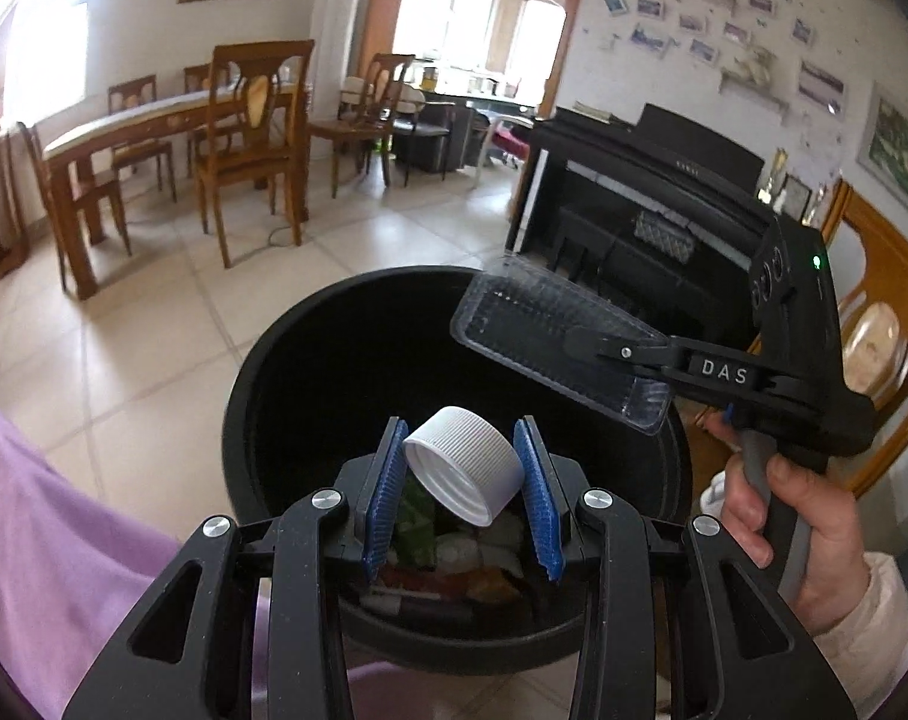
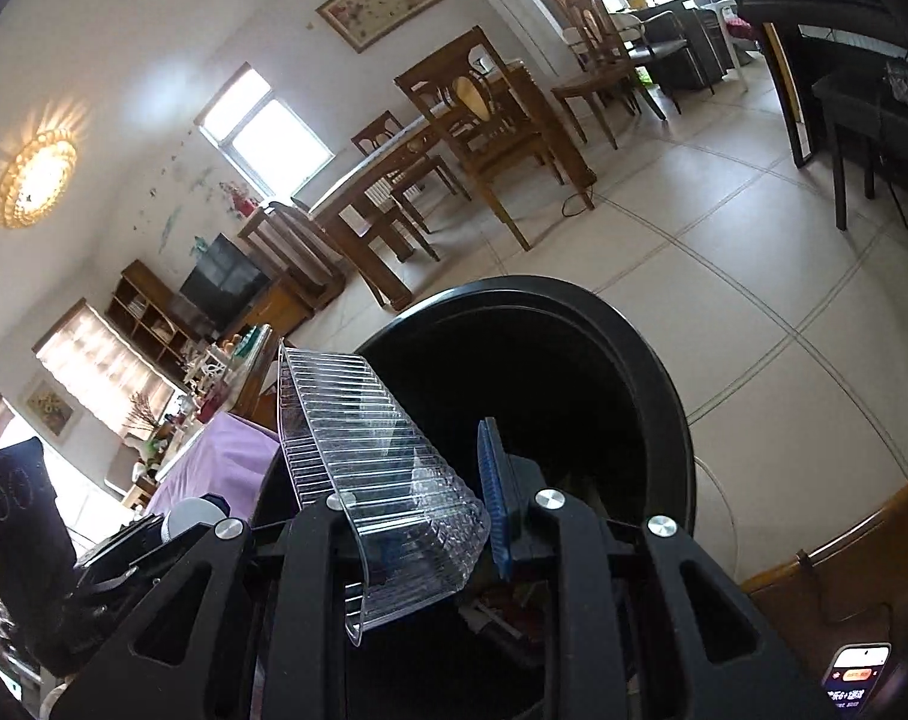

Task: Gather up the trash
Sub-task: 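Carry the clear tray and white cap to the bin and open both tools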

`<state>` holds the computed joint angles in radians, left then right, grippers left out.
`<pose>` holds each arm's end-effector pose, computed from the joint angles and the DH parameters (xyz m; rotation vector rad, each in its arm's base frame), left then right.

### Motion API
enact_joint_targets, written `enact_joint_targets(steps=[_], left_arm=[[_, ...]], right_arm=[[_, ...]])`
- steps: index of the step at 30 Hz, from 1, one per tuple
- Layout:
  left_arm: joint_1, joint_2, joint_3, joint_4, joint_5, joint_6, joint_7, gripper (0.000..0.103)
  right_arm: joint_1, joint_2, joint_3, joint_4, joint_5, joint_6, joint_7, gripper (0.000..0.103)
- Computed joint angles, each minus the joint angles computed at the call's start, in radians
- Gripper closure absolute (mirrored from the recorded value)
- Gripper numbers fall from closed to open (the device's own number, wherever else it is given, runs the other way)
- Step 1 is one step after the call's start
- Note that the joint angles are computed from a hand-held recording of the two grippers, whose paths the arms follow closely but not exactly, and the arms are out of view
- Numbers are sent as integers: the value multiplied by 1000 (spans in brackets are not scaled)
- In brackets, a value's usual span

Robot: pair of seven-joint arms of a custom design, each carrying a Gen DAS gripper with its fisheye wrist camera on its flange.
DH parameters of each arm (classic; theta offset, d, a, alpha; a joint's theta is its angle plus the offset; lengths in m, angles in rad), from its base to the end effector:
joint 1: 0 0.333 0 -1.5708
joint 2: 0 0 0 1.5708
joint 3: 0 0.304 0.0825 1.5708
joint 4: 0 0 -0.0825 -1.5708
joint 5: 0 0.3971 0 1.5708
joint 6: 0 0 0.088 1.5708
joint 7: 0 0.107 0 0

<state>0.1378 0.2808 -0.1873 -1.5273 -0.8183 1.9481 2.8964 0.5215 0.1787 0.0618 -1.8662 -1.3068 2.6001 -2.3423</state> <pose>0.6728 -0.0678 0.5215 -0.6644 2.7814 -1.2774 0.5332 0.3730 0.4522 -0.8122 1.9938 -0.4918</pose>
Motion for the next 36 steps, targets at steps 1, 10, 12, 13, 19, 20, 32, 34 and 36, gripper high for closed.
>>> enact_joint_targets(steps=[1,10,12,13,19,20,32,34,36], left_arm=[[-3,-8,-2,-14,-1,11,9,65],[-21,-86,10,-126,-24,77,71,65],[-29,-102,15,-148,-31,92,86,65],[-33,-110,17,-159,-34,97,90,65],[-49,-134,33,-186,-31,126,84,49],[-49,-140,36,-195,-43,139,90,35],[-10,-159,75,-193,-101,115,129,13],[7,-161,85,-187,-119,101,142,12],[25,-150,96,-162,-126,77,136,12]], right_arm=[[2,0,0,0,-2,-6,-3,80],[-2,-8,4,-6,-3,-9,-6,80],[-2,-10,5,-5,0,-11,-8,80],[-3,-10,5,-6,0,-9,-9,80],[-12,-21,0,-15,-32,26,29,72],[-13,-22,2,-13,-37,28,27,65],[-9,2,5,45,-33,33,-28,21],[-2,21,6,76,-5,26,-70,21],[1,44,0,109,32,36,-134,19]])
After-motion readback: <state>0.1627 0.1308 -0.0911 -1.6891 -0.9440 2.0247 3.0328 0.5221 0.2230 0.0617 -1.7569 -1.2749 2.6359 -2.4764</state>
